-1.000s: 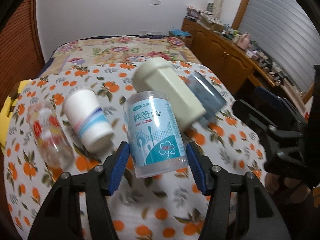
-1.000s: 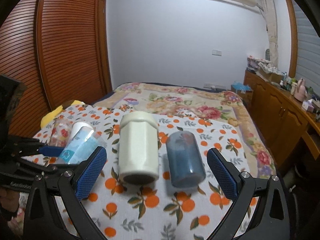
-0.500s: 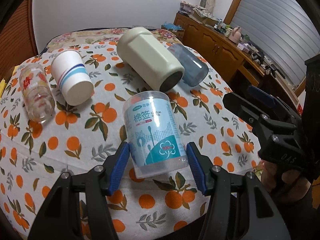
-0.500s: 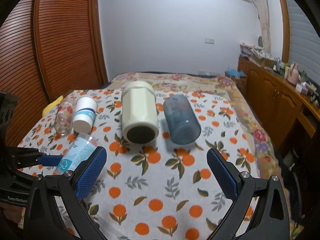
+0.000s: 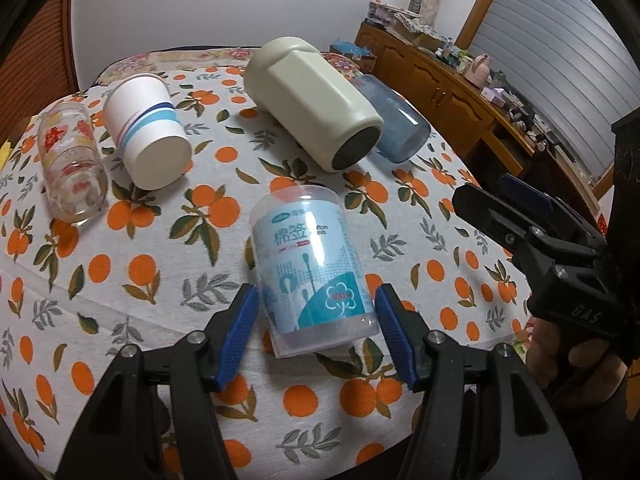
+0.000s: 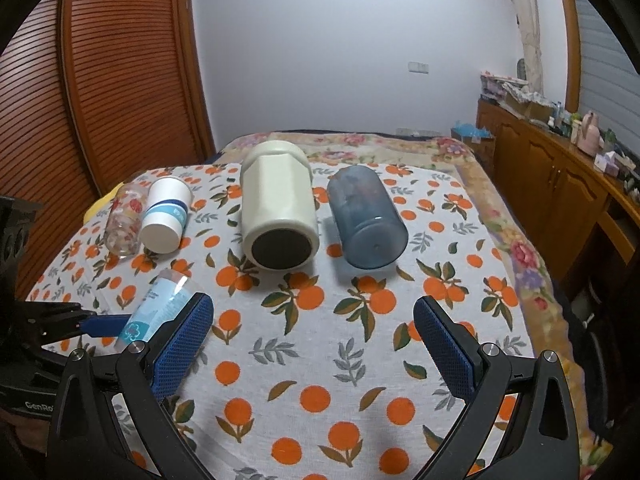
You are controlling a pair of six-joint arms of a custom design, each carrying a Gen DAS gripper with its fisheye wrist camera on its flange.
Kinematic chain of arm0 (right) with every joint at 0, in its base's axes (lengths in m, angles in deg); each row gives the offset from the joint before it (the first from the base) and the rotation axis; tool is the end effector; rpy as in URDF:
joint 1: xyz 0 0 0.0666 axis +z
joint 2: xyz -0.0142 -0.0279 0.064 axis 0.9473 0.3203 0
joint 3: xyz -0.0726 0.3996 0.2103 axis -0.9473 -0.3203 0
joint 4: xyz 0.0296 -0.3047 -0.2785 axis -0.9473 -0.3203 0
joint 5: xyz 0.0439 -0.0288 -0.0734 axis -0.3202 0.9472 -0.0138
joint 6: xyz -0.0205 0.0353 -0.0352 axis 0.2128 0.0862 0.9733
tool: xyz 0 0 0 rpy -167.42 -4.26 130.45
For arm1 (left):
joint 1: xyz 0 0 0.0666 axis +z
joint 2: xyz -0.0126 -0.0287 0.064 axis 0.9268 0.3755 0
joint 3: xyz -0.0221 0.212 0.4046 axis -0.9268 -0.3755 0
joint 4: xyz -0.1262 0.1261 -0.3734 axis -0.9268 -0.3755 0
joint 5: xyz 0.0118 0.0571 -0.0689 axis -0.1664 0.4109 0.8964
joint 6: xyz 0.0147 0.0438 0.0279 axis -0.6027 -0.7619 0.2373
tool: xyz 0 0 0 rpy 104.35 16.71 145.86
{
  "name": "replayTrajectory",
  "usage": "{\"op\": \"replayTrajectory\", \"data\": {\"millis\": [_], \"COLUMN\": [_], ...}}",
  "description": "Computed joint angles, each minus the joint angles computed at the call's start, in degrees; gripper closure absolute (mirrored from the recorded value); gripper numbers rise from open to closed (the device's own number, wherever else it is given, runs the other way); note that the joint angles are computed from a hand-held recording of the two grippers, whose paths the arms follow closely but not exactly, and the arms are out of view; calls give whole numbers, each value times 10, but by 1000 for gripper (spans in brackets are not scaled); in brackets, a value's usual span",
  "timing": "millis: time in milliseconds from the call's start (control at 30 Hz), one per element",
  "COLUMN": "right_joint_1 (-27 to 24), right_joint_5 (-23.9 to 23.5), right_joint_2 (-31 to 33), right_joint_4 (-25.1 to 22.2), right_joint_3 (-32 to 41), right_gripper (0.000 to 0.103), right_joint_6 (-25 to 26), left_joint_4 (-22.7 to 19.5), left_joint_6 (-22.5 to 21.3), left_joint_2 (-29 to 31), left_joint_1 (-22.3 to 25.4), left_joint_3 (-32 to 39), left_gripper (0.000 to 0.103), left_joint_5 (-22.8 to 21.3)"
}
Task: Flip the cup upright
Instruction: 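Grasp the canister with the right gripper while the left gripper releases it, then rotate the held canister upright with the right gripper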
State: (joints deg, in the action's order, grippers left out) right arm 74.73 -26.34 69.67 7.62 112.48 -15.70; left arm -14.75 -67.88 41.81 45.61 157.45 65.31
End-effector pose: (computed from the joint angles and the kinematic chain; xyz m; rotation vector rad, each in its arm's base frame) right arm 0.5706 0.0418 0.5106 -0.3178 2.2137 0.2261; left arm 0.5645 -0.2377 0.4950 0.1828 2.5311 -0.4455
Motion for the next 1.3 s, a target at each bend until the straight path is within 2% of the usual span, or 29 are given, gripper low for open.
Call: {"op": "replayTrajectory", "data": {"millis": [300, 467, 767, 933, 1300], "right_joint_1": [12, 23, 51, 58, 70], "right_joint_5": [-29, -38, -72, -95, -93], "right_joint_2": [12, 16, 53, 77, 116], "right_joint_4": [-33, -49, -131, -171, -244], "right_joint_3": [20, 28, 69, 99, 150], "right_gripper": [1, 7, 20, 21, 23], "right_joint_6": [-11, -12, -19, -38, -32], "left_joint_4": [24, 43, 80, 89, 105], "left_joint_6": [-7, -5, -5, -3, 1], "left_joint_2": [-26, -50, -102, -112, -120], "left_joint_1": [6, 15, 45, 55, 60], "left_joint_3": [-20, -42, -99, -112, -126], "left_gripper": [40, 40, 39, 39, 39], "left_joint_5": [-15, -23, -55, -58, -49]}}
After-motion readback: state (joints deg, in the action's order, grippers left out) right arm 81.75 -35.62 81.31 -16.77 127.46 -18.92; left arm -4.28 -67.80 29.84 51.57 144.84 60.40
